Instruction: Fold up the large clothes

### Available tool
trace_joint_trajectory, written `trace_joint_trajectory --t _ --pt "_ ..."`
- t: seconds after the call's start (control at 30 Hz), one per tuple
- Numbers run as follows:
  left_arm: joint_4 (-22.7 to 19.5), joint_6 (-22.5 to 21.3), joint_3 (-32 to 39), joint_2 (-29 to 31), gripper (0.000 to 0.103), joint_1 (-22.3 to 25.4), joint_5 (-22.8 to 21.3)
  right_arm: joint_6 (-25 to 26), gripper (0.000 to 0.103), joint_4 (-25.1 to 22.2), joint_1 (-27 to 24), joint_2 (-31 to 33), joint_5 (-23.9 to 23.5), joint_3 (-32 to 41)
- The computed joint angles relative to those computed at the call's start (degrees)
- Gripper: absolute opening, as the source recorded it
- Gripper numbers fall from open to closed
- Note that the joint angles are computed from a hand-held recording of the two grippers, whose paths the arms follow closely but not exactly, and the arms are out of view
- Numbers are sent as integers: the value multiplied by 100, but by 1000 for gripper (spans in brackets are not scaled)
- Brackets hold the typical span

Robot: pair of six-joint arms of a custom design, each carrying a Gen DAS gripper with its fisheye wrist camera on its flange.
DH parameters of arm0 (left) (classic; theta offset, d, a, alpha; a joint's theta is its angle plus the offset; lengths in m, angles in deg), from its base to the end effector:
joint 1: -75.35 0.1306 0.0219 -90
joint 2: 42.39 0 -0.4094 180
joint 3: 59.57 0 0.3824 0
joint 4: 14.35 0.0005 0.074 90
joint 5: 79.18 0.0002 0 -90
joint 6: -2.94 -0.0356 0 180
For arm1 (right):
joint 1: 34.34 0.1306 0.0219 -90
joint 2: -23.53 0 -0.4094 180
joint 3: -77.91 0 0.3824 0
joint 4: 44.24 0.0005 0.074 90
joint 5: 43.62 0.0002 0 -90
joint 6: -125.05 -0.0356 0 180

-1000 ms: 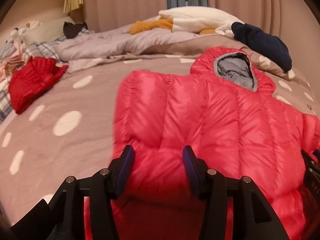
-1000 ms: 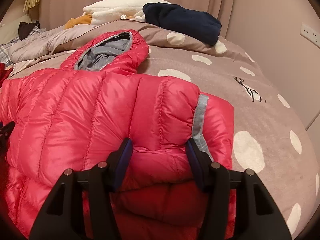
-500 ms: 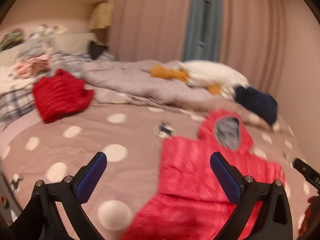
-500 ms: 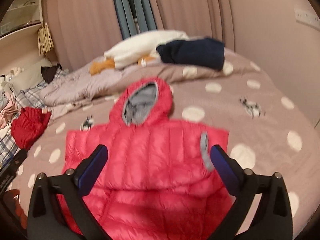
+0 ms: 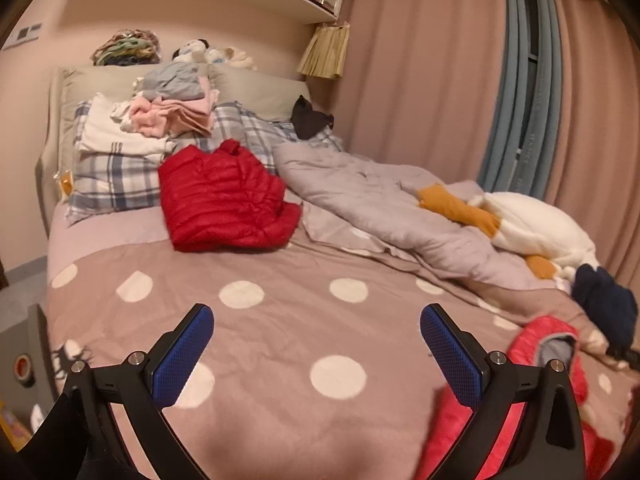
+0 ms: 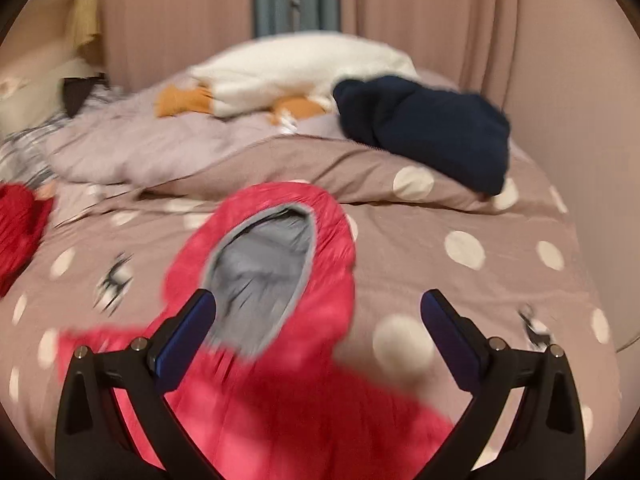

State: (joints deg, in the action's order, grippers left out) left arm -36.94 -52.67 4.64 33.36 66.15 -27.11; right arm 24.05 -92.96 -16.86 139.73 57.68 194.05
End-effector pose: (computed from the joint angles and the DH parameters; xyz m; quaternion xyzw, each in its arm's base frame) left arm 0.3787 -0.0397 0.3935 -0.3308 0.7822 0.1021 0.5180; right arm 0.6286 0.1901 0.4155 -0.0180 0.9319 -0.0032 0.3622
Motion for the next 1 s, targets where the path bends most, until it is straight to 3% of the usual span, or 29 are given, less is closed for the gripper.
trace_joint_trajectory --t 0.07,0.13,0.17,0.2,0.23,0.27,0.3,0.37,0.47,0.6,0.73,0.77,0.83,0.87,0.9,1.0 --pt "104 -91 9 197 102 152 161 -63 101 -413 -92 762 -45 947" --pt "288 -240 11 410 102 247 254 202 97 -942 -128 1598 -7 1993" --pt "315 -290 28 493 102 281 289 248 89 -1220 -107 1912 187 2402" --pt "321 -339 53 611 102 332 327 278 72 -1556 -96 2282 351 2883" --pt "276 -337 79 690 102 351 320 342 62 -1864 -114 2604 245 3303" --pt "156 -388 126 792 102 385 343 331 35 -2065 -134 2787 140 3553" --pt "38 -483 170 842 102 400 390 210 15 -2039 -154 2822 110 3533" --pt "-106 -668 196 872 102 372 264 -95 10 -1333 -184 2378 114 2804" --pt "-82 -597 130 727 102 329 250 -221 8 -509 -191 1469 -243 1775" --pt "-95 -384 -3 209 102 161 368 450 8 813 72 -598 -776 -425" --pt "-222 -286 -1 -221 102 -97 692 541 13 1084 426 -2260 -708 -2177" --pt "-207 -272 2 -301 102 -130 929 448 17 1003 484 -2509 -665 -2442" --pt "-383 -141 70 -406 102 -227 1283 142 37 708 583 -2994 -795 -2979" --pt "-507 -105 116 -440 102 -310 1411 -56 60 685 612 -3218 -819 -3246" --pt "-547 -109 137 -453 102 -349 1558 -117 74 704 552 -3320 -870 -3388" --pt "-763 -34 263 -398 102 -545 1633 -366 75 561 541 -3645 -759 -3677"
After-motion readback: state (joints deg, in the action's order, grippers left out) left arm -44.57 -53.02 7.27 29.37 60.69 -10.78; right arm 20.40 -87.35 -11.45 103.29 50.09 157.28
